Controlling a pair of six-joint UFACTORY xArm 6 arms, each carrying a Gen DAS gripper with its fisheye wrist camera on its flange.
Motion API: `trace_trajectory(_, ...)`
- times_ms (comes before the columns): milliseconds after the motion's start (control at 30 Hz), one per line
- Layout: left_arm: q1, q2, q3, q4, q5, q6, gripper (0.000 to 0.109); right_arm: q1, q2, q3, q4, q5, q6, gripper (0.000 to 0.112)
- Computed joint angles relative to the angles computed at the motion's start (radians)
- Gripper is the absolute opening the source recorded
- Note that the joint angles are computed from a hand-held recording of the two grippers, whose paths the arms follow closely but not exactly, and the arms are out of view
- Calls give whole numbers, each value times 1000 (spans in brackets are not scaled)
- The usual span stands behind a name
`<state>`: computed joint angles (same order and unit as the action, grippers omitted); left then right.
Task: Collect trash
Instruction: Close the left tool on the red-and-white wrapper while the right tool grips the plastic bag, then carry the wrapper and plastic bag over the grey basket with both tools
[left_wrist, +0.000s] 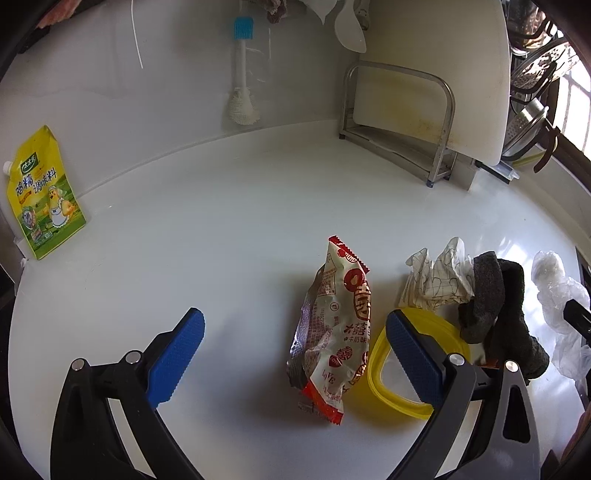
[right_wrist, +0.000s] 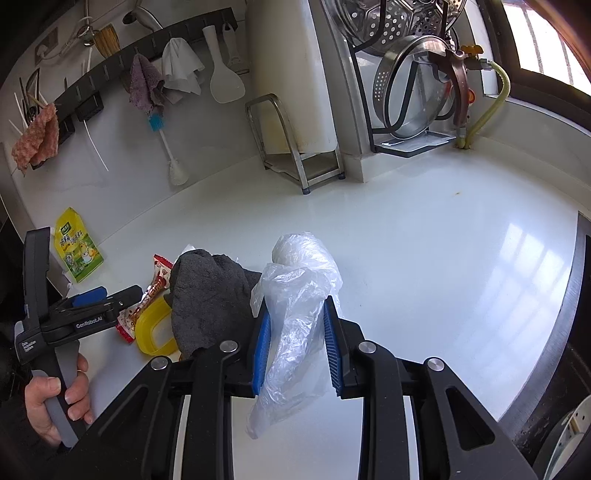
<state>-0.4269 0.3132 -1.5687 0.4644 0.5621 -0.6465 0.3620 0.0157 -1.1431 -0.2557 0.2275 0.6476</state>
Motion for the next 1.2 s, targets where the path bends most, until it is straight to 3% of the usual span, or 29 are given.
trace_trajectory(267,8,61,-77,-120,65,79,97,10,-2,10,48,-23,-51,26)
trace_trajectory(433,9,74,-98,-123,98,78,95,11,-2,10,66,-24,-70,26)
trace_trajectory(700,11,87,-117,-150,132,100,69,12,-2,10,79,-27,-80,26)
trace_trajectory(800,10,74,-96,-133,115,95,53,14,-2,13,95,-26,-95,26)
trace_trajectory(833,10,66,-84,-129,104,94,43,16,-3,14,97,-27,-98,26)
trace_trajectory(933,11,44,-50,-127,74,92,33,17,-10,25,88,-36,-95,26)
trace_trajectory(1100,7,-8,21,-81,43,55,30,17,-21,47,101,-41,-102,26)
trace_trajectory(1200,0,-48,65,13,27,-14,30,17,-41,74,97,-49,-98,26)
